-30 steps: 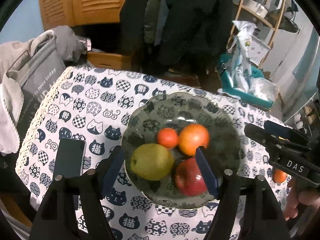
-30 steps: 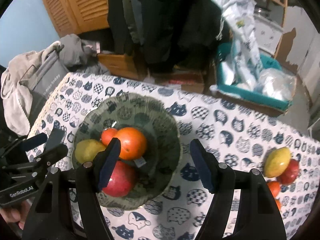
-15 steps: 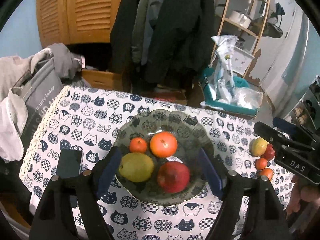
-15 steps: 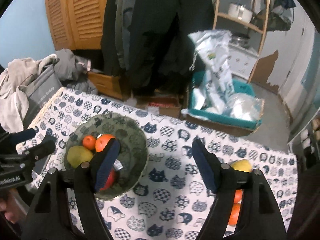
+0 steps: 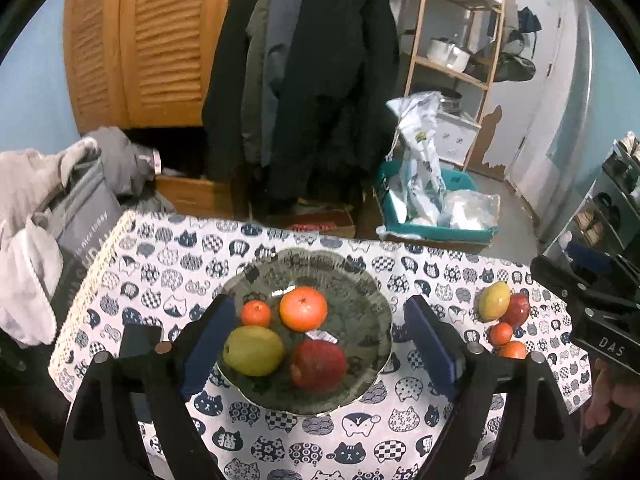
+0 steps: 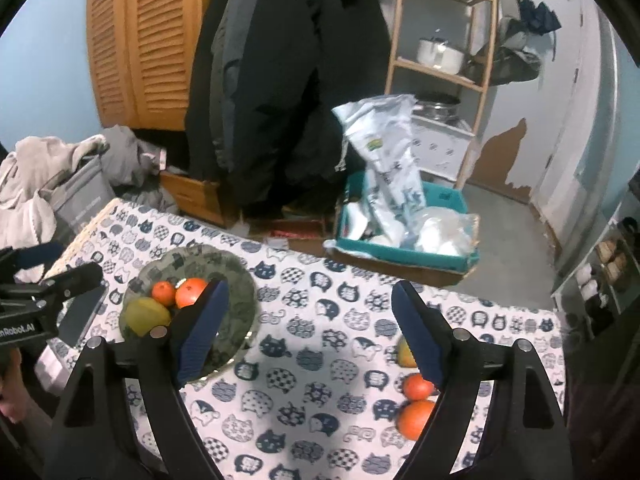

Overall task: Organize fruits
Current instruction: 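Move both tools back toward the pear, apple and remaining oranges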

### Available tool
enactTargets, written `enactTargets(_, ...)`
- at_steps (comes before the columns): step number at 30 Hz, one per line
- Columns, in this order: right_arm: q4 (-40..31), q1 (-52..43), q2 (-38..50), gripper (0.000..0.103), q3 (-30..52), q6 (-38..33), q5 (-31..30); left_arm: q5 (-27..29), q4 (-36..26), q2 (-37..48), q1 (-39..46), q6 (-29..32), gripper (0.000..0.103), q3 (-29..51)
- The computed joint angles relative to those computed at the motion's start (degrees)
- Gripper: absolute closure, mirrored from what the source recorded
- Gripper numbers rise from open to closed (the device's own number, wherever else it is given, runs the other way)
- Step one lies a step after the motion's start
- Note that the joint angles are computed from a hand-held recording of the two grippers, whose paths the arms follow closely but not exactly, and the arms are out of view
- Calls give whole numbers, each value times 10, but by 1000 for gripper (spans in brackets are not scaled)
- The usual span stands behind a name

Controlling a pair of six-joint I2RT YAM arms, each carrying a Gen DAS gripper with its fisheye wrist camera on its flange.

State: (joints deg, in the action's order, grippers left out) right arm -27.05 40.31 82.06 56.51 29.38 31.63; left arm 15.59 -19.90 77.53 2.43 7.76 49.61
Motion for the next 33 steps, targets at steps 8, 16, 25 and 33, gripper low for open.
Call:
enactTargets(8,-31,9,-88,17,-46,12,31,-7,-2,-49,-35,-7,13,-13)
enactTargets(16,-73,2,-177,16,-86,27,51,-28,4,-80,-89,-22,7,-23)
enactTargets(25,-121,-30,-264,16,-128,34,55,-62,7,-94,-160,-42,2,-22)
enactTargets(33,-159,-72,-335,16,-158,36,46,-98,11,-88,-231,-56,2,-17)
